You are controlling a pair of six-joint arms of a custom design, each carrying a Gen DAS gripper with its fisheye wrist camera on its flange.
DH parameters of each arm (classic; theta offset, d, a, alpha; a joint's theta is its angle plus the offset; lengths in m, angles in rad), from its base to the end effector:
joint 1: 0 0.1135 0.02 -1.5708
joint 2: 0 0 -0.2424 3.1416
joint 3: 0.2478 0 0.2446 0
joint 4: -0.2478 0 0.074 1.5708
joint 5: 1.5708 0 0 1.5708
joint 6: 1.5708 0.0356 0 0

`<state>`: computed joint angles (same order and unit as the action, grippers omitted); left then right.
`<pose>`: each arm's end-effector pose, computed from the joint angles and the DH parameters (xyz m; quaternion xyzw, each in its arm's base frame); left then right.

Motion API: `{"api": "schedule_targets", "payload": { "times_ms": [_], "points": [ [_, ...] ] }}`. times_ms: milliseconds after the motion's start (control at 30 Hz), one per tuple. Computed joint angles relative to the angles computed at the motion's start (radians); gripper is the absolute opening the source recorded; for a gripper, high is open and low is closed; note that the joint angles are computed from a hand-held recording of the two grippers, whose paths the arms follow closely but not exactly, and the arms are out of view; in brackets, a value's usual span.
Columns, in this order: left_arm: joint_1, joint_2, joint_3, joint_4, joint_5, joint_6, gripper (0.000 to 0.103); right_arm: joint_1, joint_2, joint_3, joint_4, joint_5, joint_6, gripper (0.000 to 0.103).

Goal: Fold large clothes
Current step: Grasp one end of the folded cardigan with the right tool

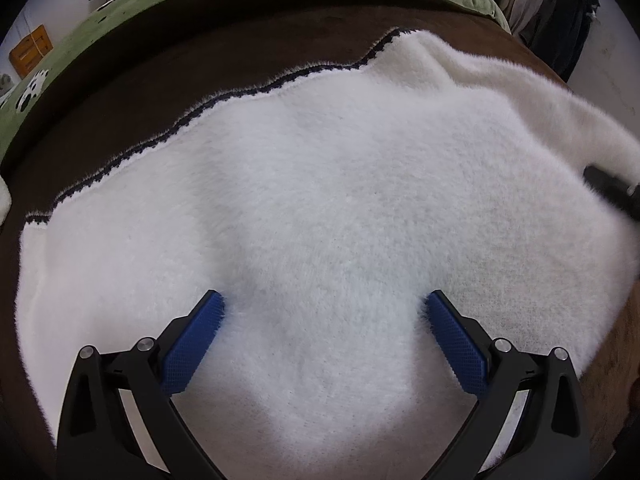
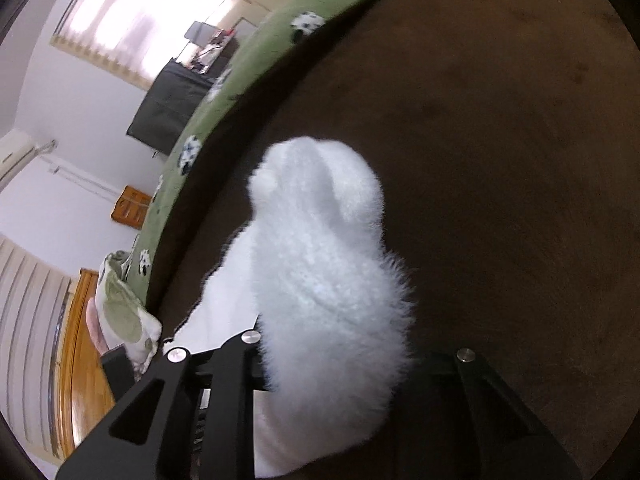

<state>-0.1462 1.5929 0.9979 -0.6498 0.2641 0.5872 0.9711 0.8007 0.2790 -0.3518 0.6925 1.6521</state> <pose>0.2856 -0.0515 0.1700 0.3707 0.9055 -0.0916 0.1854 0.1045 0.1125 0.1436 0.4045 0.7946 0.2289 0.3907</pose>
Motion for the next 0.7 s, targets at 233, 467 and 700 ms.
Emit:
{"api": "schedule_targets", "payload": {
  "times_ms": [233,467,700],
  "points": [
    [0.076,-0.039,0.054,-0.081,-0.031,0.058,0.097,-0.042,0.059,0.128,-0.06,-0.049,-0.134,0.024],
    [0.207,0.042,0.13,-0.114,0.002,0.055,0.098,-0.037,0.088,0.164,-0.097,-0.051,-0.152,0.024],
    [0.19,0.078,0.092,-0.064,-0.023,0.036,0.098,0.002,0.185,0.31,-0.125,-0.037,-0.254,0.024]
  ]
}}
